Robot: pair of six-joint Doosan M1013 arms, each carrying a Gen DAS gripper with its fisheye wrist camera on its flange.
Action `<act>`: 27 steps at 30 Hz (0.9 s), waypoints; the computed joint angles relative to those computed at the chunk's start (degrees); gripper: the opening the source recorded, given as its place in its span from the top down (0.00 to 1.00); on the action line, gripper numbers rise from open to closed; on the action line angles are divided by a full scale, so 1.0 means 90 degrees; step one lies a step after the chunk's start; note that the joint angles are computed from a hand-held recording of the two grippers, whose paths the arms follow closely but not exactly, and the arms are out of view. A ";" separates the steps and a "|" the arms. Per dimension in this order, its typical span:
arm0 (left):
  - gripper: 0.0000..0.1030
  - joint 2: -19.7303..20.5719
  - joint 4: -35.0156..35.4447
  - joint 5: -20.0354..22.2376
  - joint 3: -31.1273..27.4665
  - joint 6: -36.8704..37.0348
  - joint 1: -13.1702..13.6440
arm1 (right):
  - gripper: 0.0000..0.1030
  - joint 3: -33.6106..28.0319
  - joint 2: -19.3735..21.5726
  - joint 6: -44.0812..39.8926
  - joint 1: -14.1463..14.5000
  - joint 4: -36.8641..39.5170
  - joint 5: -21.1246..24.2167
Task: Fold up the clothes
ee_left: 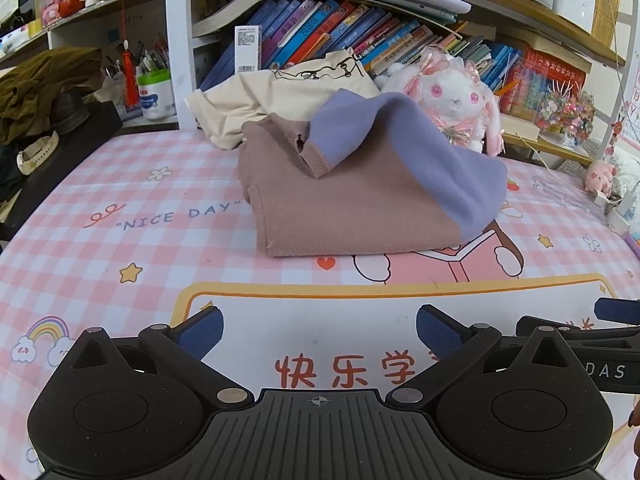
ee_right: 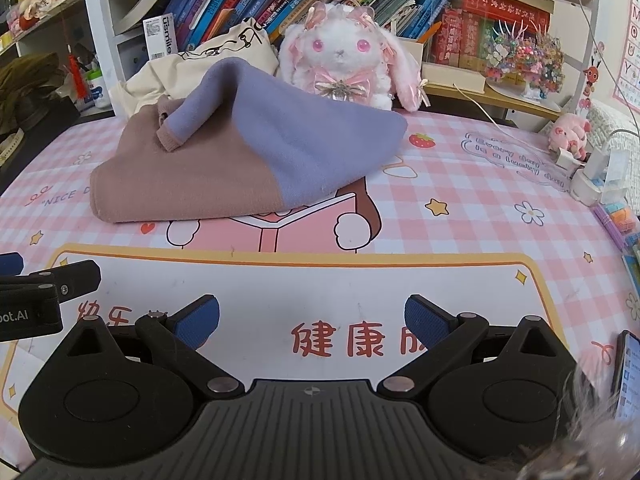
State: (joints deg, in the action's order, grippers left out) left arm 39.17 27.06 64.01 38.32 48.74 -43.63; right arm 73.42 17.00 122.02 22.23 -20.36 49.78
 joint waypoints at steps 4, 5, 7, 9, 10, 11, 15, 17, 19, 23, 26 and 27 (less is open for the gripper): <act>0.00 0.0010 -0.0008 -0.0003 -0.0010 0.0020 0.0003 | 0.03 -0.0001 0.0006 0.0003 -0.0009 0.0009 0.0007; 0.00 0.0017 -0.0015 0.0005 -0.0021 0.0031 0.0004 | 0.03 0.0002 0.0005 0.0001 -0.0010 0.0012 0.0009; 0.00 0.0034 -0.0033 0.0028 -0.0047 0.0055 0.0005 | 0.03 -0.0001 0.0011 -0.0009 -0.0015 0.0026 0.0019; 0.00 0.0051 -0.0043 0.0064 -0.0073 0.0072 0.0003 | 0.03 0.0007 0.0008 -0.0006 -0.0025 0.0037 0.0028; 0.00 0.0056 -0.0051 0.0073 -0.0081 0.0078 0.0002 | 0.03 0.0011 0.0006 -0.0004 -0.0030 0.0042 0.0032; 0.00 0.0063 -0.0061 0.0079 -0.0092 0.0083 0.0001 | 0.03 0.0015 0.0005 -0.0002 -0.0035 0.0048 0.0036; 0.00 0.0092 -0.0117 0.0111 -0.0142 0.0144 -0.0003 | 0.03 0.0030 0.0002 -0.0017 -0.0062 0.0104 0.0045; 0.00 0.0109 -0.0140 0.0142 -0.0174 0.0180 -0.0010 | 0.03 0.0039 -0.0003 -0.0033 -0.0075 0.0134 0.0037; 0.00 0.0133 -0.0141 0.0191 -0.0218 0.0197 -0.0019 | 0.03 0.0048 -0.0008 -0.0050 -0.0089 0.0167 0.0029; 0.00 0.0190 -0.0088 0.0283 -0.0326 0.0263 -0.0061 | 0.03 0.0078 -0.0024 -0.0135 -0.0141 0.0315 -0.0012; 0.00 0.0190 -0.0139 0.0215 -0.0329 0.0327 -0.0082 | 0.03 0.0154 -0.0073 -0.0128 -0.0179 0.0336 -0.0152; 0.00 0.0211 -0.0185 0.0257 -0.0367 0.0349 -0.0082 | 0.03 0.0203 -0.0107 -0.0121 -0.0202 0.0349 -0.0251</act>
